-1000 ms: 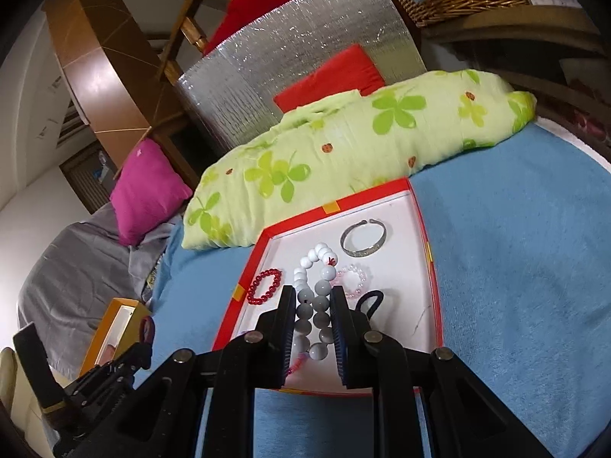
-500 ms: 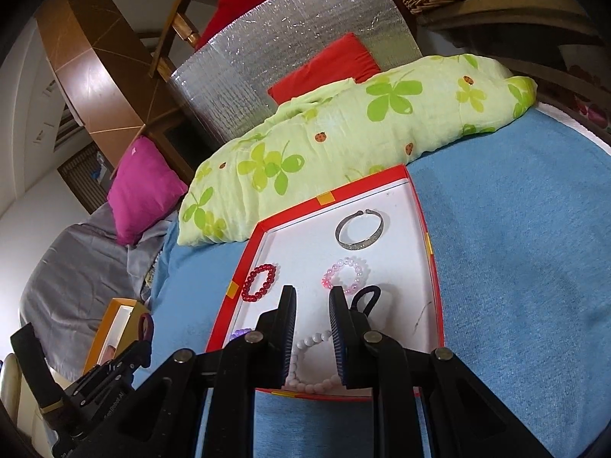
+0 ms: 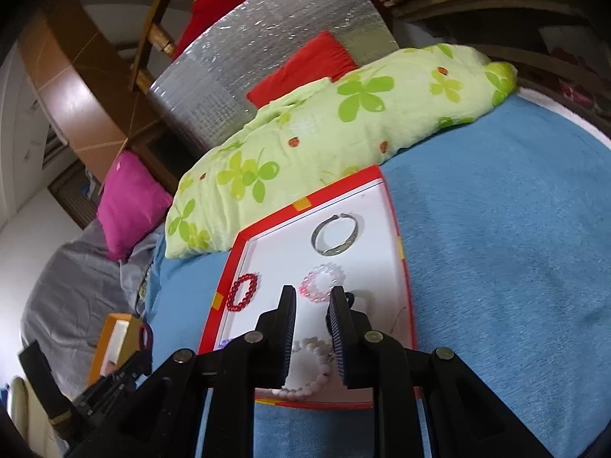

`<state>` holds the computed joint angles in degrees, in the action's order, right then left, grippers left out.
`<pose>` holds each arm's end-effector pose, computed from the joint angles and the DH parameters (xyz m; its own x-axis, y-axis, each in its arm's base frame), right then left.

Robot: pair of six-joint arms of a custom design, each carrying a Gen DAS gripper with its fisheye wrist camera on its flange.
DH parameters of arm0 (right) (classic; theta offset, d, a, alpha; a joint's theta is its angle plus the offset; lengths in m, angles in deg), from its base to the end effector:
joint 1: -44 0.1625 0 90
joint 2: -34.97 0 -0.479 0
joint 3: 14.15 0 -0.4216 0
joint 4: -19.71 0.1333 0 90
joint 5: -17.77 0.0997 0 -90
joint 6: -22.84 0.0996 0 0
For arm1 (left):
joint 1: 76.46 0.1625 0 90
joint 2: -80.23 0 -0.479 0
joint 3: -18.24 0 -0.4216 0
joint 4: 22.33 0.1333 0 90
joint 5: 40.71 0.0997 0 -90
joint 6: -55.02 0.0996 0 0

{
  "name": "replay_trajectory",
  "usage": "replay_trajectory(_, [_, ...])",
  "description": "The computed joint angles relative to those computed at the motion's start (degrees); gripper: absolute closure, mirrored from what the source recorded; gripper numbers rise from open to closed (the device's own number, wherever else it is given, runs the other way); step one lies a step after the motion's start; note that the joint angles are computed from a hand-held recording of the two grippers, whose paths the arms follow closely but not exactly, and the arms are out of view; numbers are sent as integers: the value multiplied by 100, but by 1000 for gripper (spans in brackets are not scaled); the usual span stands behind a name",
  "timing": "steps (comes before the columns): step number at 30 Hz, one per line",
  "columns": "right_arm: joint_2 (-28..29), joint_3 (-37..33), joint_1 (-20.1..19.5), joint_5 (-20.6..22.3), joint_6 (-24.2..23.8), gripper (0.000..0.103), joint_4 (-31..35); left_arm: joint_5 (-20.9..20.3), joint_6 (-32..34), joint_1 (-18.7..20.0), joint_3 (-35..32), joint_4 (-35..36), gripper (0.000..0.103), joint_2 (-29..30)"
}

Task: Organize jewelry
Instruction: 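Lower the dark red hair tie into the red box and open the left tool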

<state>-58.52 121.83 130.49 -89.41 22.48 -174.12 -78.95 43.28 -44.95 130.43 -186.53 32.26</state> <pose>0.0784 -0.4186 0.3977 -0.9379 0.3142 0.1472 0.0235 0.4807 -0.8766 -0.4120 -0.5007 0.0952 -0.6012 0.3423 -0.7221 0.7326 0.5969 -0.3271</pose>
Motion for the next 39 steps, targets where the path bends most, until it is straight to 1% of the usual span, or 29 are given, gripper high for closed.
replay_trajectory(1, [-66,-13,-71,94,52,82,93,-37,-16,15,-38,37,95,13])
replay_trajectory(2, [-117,-25,-122,155,88,79,156,-126,-53,48,-116,122,95,27])
replay_trajectory(4, [-215,-60,-231,205,147,64,240,-348,-104,106,-263,252,95,45])
replay_trajectory(5, [-234,-64,-249,183,168,42,222,-473,-106,136,-351,321,95,62])
replay_trajectory(6, [-260,-58,-280,165,202,30,145,-574,-94,160,-444,378,95,96])
replay_trajectory(9, [-305,-32,-333,205,232,30,-21,-894,115,221,-755,529,95,270])
replay_trajectory(11, [-302,-53,-323,89,295,30,1,-1113,211,256,-941,589,95,410])
replay_trajectory(12, [-307,-65,-337,76,301,32,65,-1232,263,281,-1032,638,95,482])
replay_trajectory(14, [-290,-94,-331,6,207,33,143,-1380,316,312,-1161,744,95,595])
replay_trajectory(15, [-258,-112,-299,-84,130,36,132,-1488,330,341,-1240,813,95,673])
replay_trajectory(17, [-205,-153,-268,-177,40,38,156,-1676,324,386,-1352,918,95,782])
replay_trajectory(23, [-114,-233,-374,-216,139,38,252,-1908,339,499,-1715,1384,95,1096])
replay_trajectory(27, [-57,-294,-416,-173,188,38,298,-1924,245,562,-1918,1732,95,1242])
replay_trajectory(29, [-11,-328,-415,-148,214,38,315,-1954,219,585,-1988,1817,95,1296])
replay_trajectory(31, [19,-353,-413,-126,240,38,342,-1901,194,588,-2034,1885,95,1340])
replay_trajectory(33, [34,-379,-422,-110,285,38,401,-1853,225,580,-2059,1931,84,1373])
replay_trajectory(34, [27,-387,-435,-80,310,38,444,-1844,259,582,-2069,1922,81,1381])
replay_trajectory(35, [22,-392,-442,-71,330,38,465,-1815,282,574,-2068,1918,68,1386])
replay_trajectory(36, [17,-388,-446,-72,330,38,464,-1782,280,565,-2067,1926,51,1385])
replay_trajectory(37, [15,-392,-445,-72,334,38,465,-1757,302,557,-2044,1891,46,1363])
replay_trajectory(39, [-8,-389,-453,-49,336,38,461,-1682,415,515,-1942,1720,45,1290])
